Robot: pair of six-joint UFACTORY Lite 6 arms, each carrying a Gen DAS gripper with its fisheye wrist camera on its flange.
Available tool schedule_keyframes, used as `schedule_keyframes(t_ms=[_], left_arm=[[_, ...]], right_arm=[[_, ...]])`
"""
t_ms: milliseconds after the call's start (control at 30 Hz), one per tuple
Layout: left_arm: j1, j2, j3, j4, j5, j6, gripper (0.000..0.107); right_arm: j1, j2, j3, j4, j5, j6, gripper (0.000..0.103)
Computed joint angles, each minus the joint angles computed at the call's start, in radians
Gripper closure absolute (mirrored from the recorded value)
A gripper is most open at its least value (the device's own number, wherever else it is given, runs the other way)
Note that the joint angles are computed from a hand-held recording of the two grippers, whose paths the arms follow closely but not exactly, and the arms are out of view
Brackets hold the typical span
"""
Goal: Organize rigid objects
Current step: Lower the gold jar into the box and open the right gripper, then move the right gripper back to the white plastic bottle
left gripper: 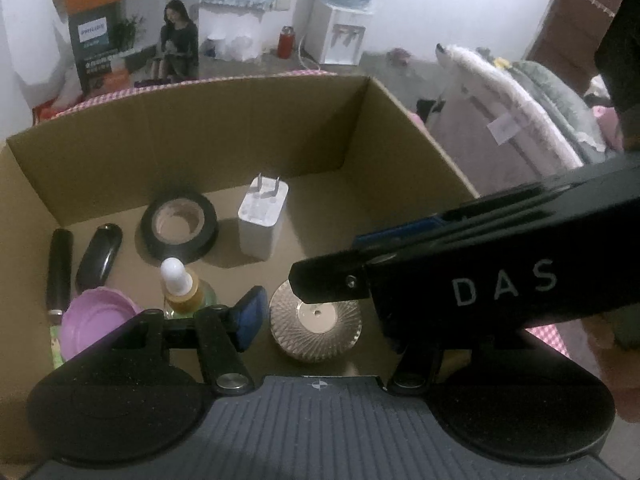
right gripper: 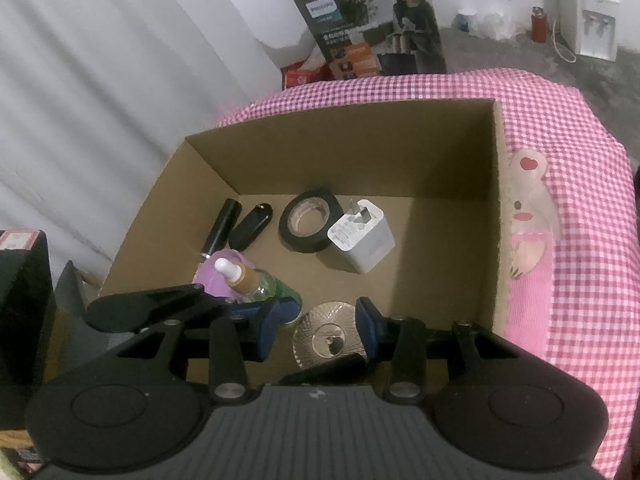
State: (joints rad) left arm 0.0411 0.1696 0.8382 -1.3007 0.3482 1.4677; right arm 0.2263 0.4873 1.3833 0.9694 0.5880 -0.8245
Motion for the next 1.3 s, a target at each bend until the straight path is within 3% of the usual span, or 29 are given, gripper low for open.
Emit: schedule_keyframes(t_ms=[267, 400, 467, 700, 867, 1000, 1067, 1167, 1300], left_arm=[[0.001, -0.164, -0.118, -0.121, -0.001, 0.164, 0.036], [0.045, -0.298, -0.192, -0.076, 0.045, 0.156, 0.031], [0.075, -0.375, -0.229, -0.04, 0.074, 0.134, 0.029], [0.278, -0.724, -0.399, 0.089, 0.27, 0.125, 0.013], [0.546, -0.915, -0.504, 0.155, 0.462, 0.205, 0.008], [0.785, -0.977, -0.56, 0.185, 0.61, 0.312, 0.007], [0.888, -0.983, -0.575, 0.198, 0.658, 0.363, 0.007], [1.027, -0.948, -0.59, 0.188, 0.699, 0.475, 0.007], [1.064, -0.859, -0.609, 0.138, 0.616, 0.579, 0.007]], right_arm=[[-0.019, -0.166, -0.184, 0.22, -0.047, -0.192, 0.057], [-0.031, -0.334, -0.339, 0.37, -0.057, -0.309, 0.055], [-0.032, -0.434, -0.422, 0.449, -0.064, -0.368, 0.049], [-0.019, -0.747, -0.66, 0.605, -0.05, -0.433, 0.035], [0.1, -0.92, -0.795, 0.705, -0.155, -0.455, 0.024], [0.221, -0.973, -0.862, 0.86, -0.259, -0.552, 0.015], [0.294, -0.969, -0.879, 1.001, -0.314, -0.674, 0.009], [0.395, -0.932, -0.883, 1.281, -0.367, -0.928, 0.009], [0.452, -0.828, -0.855, 1.411, -0.329, -1.039, 0.009]])
